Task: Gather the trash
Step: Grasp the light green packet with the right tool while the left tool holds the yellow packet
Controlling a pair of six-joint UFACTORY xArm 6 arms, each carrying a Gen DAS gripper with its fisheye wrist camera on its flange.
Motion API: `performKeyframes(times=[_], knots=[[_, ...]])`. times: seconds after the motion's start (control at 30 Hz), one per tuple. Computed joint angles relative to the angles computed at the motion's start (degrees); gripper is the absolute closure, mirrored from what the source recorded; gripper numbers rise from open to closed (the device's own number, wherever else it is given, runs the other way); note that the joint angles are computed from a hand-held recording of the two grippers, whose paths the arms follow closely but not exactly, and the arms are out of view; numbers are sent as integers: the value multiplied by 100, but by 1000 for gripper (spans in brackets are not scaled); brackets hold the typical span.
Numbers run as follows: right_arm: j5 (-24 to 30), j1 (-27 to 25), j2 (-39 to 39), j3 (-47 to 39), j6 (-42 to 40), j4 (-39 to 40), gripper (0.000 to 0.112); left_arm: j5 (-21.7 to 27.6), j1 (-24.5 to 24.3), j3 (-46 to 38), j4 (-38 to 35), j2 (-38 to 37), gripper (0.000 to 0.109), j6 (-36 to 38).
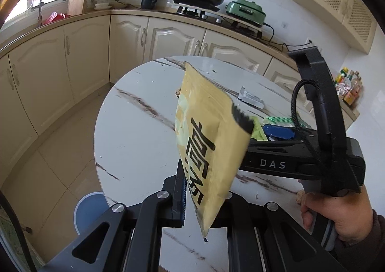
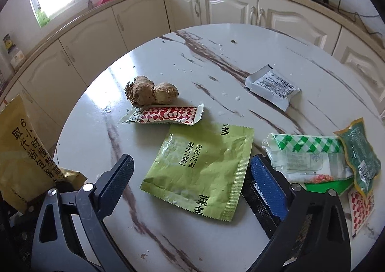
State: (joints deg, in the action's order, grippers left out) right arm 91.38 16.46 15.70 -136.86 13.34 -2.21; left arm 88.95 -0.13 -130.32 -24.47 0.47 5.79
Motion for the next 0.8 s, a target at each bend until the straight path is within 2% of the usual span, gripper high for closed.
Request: performKeyframes(times=[0.1, 0.17, 0.2, 0.27, 0.3, 0.4, 0.5, 0.57, 0.67, 0.8], knots=[[226, 152, 156, -274, -125, -354, 23, 243, 110, -403, -83, 177, 101, 5], [278, 145, 186, -360, -121, -355, 30, 355, 182, -540, -184, 213, 101, 43], [299, 126, 183, -389, -104, -345, 41, 414, 202, -664, -201, 261, 101, 39], [333, 101, 165, -433, -113, -318, 68, 508, 294, -710, -293, 226, 101, 120], [332, 43, 126, -403, -80, -200, 73, 551, 341, -742, -345, 217, 101, 132], [307, 9, 17, -282, -72, -152, 78, 714, 494, -797, -490, 156, 101, 220], [55, -106, -366, 241, 68, 121, 89, 963, 731, -1068, -698, 218, 101, 307], [-198, -80, -762, 735, 125, 59, 90, 1052, 873, -1161, -842, 222, 101, 318], [-396, -2, -1109, 983, 283, -19, 91, 1155, 1222, -1207, -1133, 169, 101, 303], [-459, 281, -1075, 511, 407, 189, 91, 1320, 1940, -1260, -1581, 111, 101, 389]])
